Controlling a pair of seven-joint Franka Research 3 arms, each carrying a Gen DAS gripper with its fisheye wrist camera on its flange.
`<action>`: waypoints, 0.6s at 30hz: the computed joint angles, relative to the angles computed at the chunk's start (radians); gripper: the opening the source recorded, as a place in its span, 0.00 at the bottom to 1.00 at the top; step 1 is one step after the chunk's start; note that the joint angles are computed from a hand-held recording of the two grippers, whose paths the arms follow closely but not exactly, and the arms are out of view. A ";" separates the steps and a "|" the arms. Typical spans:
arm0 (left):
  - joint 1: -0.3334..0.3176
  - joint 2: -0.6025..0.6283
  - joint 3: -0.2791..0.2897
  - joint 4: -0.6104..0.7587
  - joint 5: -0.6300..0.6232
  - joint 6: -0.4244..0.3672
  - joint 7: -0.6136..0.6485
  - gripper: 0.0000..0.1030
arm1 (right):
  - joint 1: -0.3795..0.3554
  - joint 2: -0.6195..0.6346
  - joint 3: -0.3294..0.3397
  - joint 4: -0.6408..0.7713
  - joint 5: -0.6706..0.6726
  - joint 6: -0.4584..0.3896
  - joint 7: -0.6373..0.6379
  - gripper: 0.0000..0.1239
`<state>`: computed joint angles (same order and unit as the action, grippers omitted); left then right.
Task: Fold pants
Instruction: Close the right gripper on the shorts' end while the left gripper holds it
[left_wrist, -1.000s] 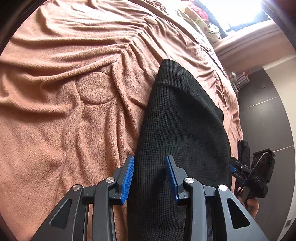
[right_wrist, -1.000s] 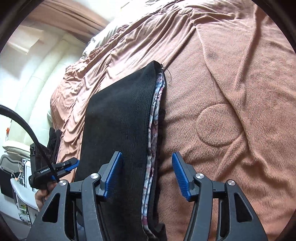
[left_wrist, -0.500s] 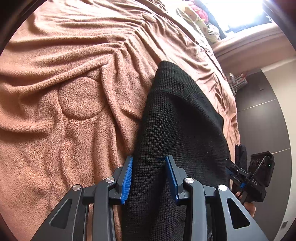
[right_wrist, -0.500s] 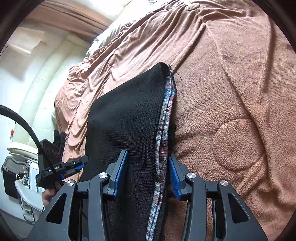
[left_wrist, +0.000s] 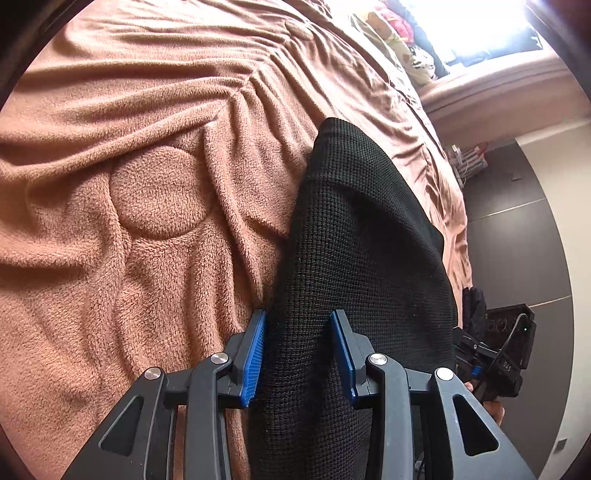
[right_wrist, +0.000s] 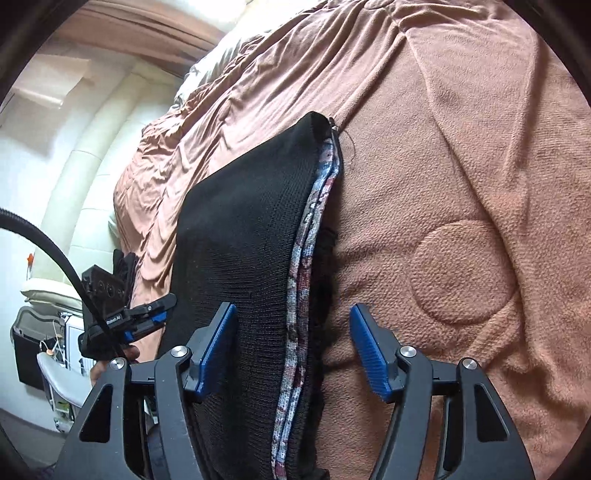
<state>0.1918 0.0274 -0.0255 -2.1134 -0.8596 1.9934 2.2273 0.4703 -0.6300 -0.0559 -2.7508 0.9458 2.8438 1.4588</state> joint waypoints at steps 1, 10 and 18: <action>0.002 0.012 0.002 0.008 -0.012 -0.011 -0.002 0.36 | 0.025 0.018 -0.026 0.011 0.028 0.006 -0.027 0.50; 0.021 0.033 -0.008 0.031 -0.073 -0.043 0.030 0.26 | -0.007 0.102 0.019 0.071 0.076 0.044 -0.089 0.32; 0.033 0.050 -0.002 0.064 -0.091 -0.073 0.034 0.25 | 0.005 0.053 0.025 0.031 -0.018 0.040 -0.058 0.29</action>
